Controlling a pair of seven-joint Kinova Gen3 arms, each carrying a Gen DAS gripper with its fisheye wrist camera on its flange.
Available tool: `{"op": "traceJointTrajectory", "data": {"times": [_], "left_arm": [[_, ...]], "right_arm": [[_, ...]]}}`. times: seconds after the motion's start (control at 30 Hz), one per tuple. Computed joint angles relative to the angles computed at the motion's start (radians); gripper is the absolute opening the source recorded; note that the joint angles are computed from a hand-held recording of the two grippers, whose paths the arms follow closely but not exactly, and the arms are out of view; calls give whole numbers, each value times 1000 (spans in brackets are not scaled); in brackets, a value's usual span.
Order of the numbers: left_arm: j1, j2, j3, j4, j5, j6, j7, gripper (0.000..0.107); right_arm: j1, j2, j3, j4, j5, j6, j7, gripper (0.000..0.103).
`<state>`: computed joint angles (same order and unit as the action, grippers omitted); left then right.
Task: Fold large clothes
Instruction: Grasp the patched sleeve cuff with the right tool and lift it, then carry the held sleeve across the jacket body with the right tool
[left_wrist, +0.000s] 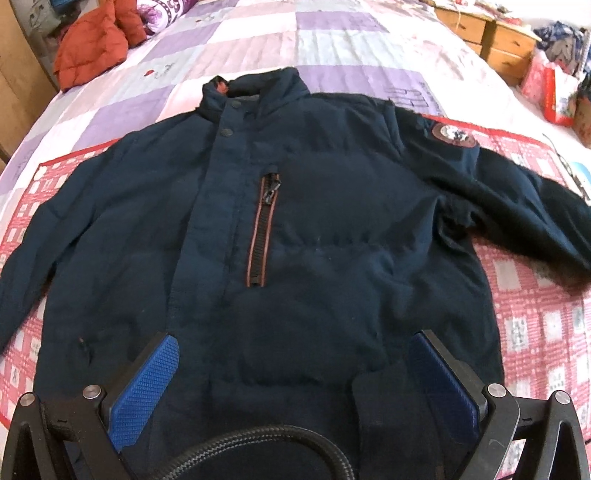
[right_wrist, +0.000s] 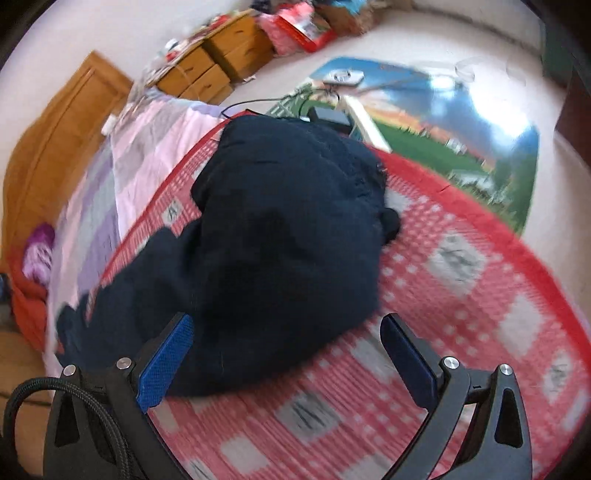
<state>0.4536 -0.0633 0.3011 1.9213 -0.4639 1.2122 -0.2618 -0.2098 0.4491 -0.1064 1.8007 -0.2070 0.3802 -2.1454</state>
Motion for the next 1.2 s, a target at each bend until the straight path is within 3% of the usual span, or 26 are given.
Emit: {"op": "traceJointTrajectory", "data": {"times": [0.1,0.13,0.17,0.2,0.23,0.27,0.37,0.47,0.6,0.7,0.83,0.9,1.07,1.2], "left_arm": [[-7,8,-8,12,5,-11,5,103],[-11,10,-13,18,9,-12,6,103],[-14,8,-18,25,12,-13,4,103],[-17,5,-21,32,15,-13,4,103],[-21,-1,-23,41,15,-13,3,103],[-24,-6,-23,49,14,-11,4,103],[-39,-30,-26,72,16,1,2,103],[-67,-67,-32,94,28,0,-7,103],[-104,-116,-24,109,35,29,-22,103],[-137,-153,-22,109,51,55,-47,103],[-175,-203,4,98,55,125,-49,103],[-194,-238,-2,99,76,140,-61,103],[-243,-357,-45,158,105,110,-166,103],[-265,-463,-177,202,113,120,-320,103]], "right_arm": [[79,83,-76,-88,-31,44,5,102],[114,108,-119,-113,-18,51,-4,92],[133,128,-147,-127,1,43,-17,69],[134,148,-162,-153,28,49,-25,57],[117,153,-159,-168,68,47,-41,37],[83,145,-139,-181,108,51,-47,27],[-55,116,-31,-240,230,102,-48,14],[-130,94,21,-266,330,116,-115,12],[-159,49,7,-268,451,141,-214,10],[-211,7,39,-253,484,168,-208,10],[-377,-49,148,-267,580,242,-253,9],[-470,-53,190,-322,655,311,-265,9],[-702,16,302,-547,777,509,-154,9],[-886,130,365,-732,919,634,-134,9]]}}
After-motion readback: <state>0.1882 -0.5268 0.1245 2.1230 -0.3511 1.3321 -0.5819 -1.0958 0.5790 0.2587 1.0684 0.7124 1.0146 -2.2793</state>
